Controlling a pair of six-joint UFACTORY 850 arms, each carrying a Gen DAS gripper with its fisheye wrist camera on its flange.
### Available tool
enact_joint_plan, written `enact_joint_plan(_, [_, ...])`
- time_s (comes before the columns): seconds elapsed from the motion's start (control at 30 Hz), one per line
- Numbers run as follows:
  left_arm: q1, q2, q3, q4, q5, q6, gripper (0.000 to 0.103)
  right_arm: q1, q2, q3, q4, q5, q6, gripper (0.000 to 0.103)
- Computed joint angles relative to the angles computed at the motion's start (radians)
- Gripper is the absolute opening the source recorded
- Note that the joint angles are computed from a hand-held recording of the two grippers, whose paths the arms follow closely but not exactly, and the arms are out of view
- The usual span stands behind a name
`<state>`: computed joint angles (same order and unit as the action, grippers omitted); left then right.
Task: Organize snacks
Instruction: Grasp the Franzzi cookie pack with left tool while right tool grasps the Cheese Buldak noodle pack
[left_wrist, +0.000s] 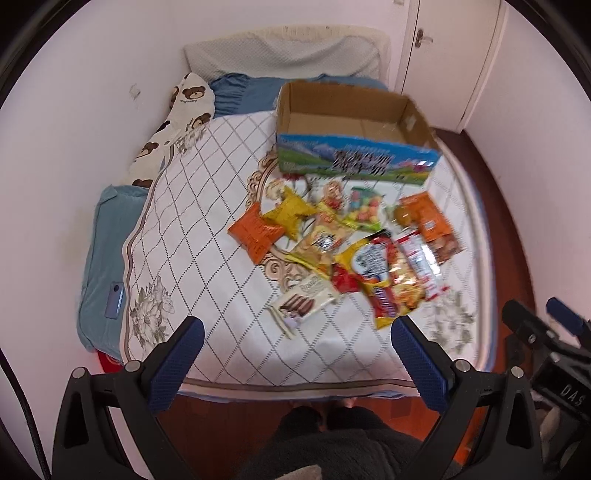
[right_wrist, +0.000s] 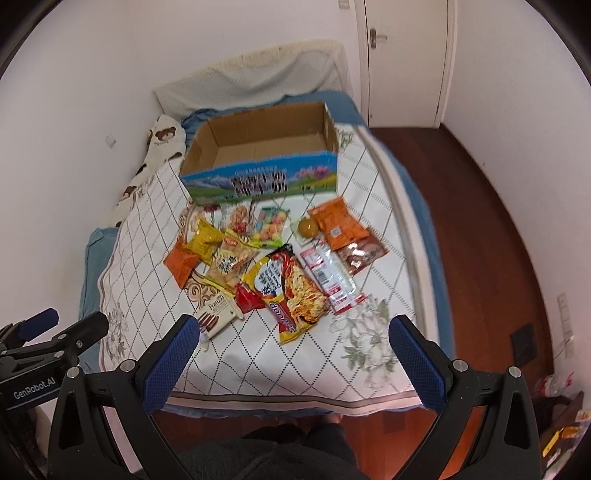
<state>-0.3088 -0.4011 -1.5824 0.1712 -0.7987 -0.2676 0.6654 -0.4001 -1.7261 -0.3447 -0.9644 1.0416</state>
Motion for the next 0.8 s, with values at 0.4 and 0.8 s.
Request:
enact_joint_plan(0.4, [-0.003, -0.335, -0.142, 0.186, -0.012, 0.291, 0.103, -0.124, -0.304, -0.091, 0.298, 0.057, -0.386, 0.103])
enact_joint_plan(0.8, [-0.038, -0.634, -0.433, 0.123, -0.205, 0.514, 0.06, -0.15, -0.333, -0.027, 0.393, 0.047, -0.528, 0.103])
